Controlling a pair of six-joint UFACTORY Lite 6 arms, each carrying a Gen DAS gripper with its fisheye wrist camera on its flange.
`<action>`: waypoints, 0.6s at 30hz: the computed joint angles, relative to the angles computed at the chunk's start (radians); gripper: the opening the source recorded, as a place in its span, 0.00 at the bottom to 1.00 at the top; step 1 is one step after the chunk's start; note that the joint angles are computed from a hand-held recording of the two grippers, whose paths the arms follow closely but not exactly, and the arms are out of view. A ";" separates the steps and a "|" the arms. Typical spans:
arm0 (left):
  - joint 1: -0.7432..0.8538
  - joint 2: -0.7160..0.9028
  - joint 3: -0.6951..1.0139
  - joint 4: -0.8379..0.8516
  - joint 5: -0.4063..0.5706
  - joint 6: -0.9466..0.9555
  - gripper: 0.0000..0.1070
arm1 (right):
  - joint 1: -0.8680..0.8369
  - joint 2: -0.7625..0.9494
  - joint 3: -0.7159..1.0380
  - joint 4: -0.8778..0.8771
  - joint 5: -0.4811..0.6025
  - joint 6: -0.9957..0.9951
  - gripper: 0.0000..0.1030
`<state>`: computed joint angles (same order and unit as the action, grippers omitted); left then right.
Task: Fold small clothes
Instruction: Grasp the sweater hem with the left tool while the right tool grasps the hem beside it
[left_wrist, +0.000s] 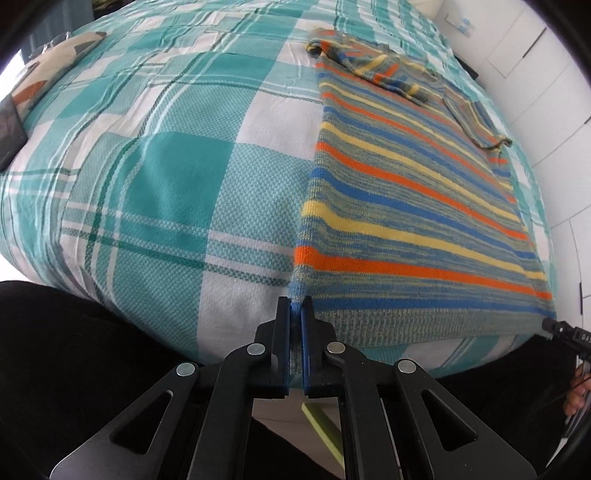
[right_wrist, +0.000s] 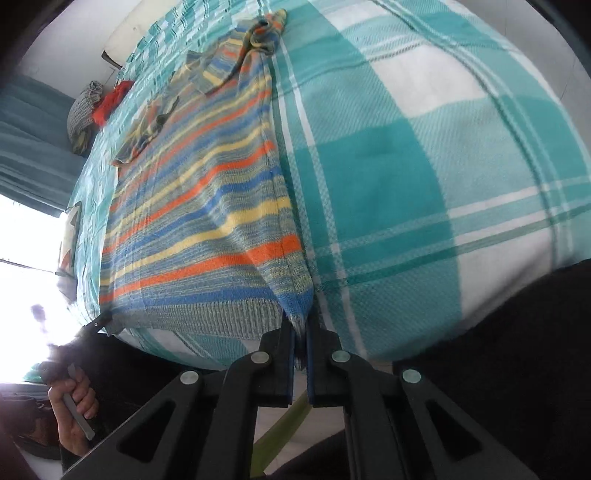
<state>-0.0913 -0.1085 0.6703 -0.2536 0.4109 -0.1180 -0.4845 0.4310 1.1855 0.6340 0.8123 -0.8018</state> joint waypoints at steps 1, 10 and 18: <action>-0.001 -0.038 -0.009 -0.017 0.028 0.022 0.02 | -0.005 -0.033 -0.004 -0.026 0.018 0.007 0.04; -0.058 -0.140 0.065 0.126 0.200 -0.061 0.02 | 0.027 -0.204 -0.087 -0.137 0.072 0.087 0.04; -0.133 0.354 0.209 0.508 0.092 -0.441 0.02 | 0.093 0.049 -0.013 -0.266 -0.095 0.242 0.04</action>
<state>-0.2246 0.2458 0.8795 0.2541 0.5030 -0.5589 -0.3916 0.4795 1.1728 0.3679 0.7177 -0.5593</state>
